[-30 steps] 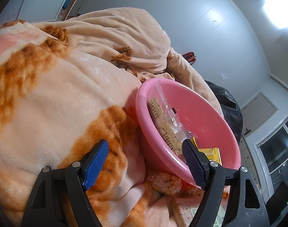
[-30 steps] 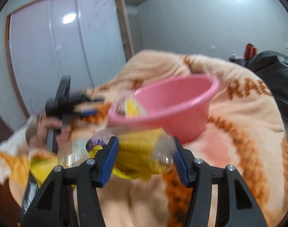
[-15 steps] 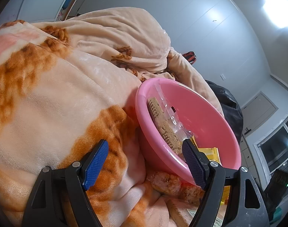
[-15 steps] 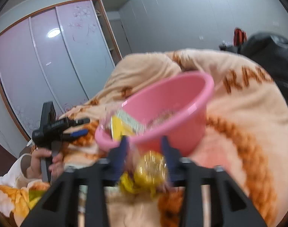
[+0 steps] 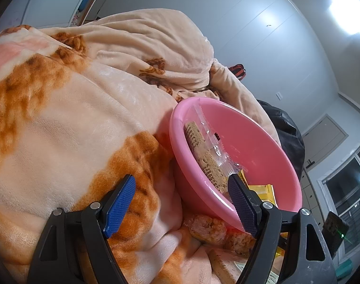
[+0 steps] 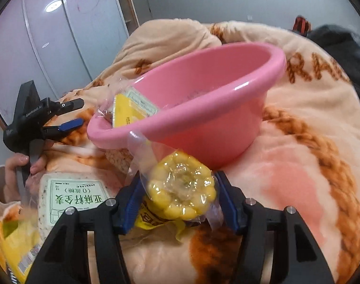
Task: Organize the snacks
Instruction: 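Carry the corn snack over the pink bowl and open the right gripper, then lower the left gripper onto the wrapped bread slice pack and close it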
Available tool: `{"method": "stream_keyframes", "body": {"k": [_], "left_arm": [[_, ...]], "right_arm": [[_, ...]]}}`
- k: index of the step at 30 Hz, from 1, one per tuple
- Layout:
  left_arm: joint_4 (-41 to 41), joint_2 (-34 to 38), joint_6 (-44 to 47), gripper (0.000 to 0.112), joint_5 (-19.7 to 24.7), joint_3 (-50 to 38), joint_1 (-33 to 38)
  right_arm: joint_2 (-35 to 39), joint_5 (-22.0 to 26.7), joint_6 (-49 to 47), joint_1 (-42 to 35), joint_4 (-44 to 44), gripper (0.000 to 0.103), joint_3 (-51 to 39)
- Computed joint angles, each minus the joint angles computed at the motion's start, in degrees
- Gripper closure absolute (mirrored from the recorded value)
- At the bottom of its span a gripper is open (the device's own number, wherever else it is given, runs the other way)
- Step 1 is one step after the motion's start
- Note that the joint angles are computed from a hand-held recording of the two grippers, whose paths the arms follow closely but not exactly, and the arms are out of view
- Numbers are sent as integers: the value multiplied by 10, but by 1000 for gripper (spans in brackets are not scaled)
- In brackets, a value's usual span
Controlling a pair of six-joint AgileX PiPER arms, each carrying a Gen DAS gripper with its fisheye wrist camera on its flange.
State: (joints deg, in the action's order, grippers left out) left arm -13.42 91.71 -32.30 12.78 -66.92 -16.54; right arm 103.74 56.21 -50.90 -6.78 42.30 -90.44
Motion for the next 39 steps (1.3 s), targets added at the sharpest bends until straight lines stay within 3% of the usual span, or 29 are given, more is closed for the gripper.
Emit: {"method": "stream_keyframes", "body": {"k": [3, 5, 8, 10, 12, 15, 17, 20, 24, 29, 33, 36, 39], "left_arm": [[1, 0, -1, 35, -2, 1, 0], [4, 0, -4, 35, -3, 1, -1], [11, 0, -11, 35, -1, 0, -2], [3, 0, -3, 35, -2, 1, 0], [0, -1, 0, 35, -2, 2, 0], [4, 0, -3, 35, 0, 0, 0], [25, 3, -22, 35, 4, -5, -3], [27, 4, -19, 35, 10, -8, -2], [65, 14, -42, 35, 31, -27, -8], [38, 16, 5, 35, 45, -36, -11], [56, -3, 17, 35, 49, -34, -25], [99, -19, 2, 35, 70, -44, -45], [16, -27, 115, 35, 114, -72, -57]], "right_arm": [[-58, -33, -67, -16, 60, 50, 71], [-97, -23, -152, -45, 151, 50, 117], [-110, 44, -205, -80, 244, 50, 119], [-107, 48, -215, -78, 279, 50, 110], [-97, 14, -200, -59, 295, 50, 90], [-59, -94, -122, -7, 253, 50, 37], [-33, -131, -37, 21, 165, 49, -3], [-5, -144, 30, 43, 101, 49, -34], [-23, -156, 4, 47, 100, 46, -7], [-34, -171, -36, 55, 121, 41, 18], [-68, -215, -142, 43, 229, 17, 83], [-95, -215, -256, 7, 381, 9, 139], [-106, -200, -325, -33, 510, 1, 181]]}}
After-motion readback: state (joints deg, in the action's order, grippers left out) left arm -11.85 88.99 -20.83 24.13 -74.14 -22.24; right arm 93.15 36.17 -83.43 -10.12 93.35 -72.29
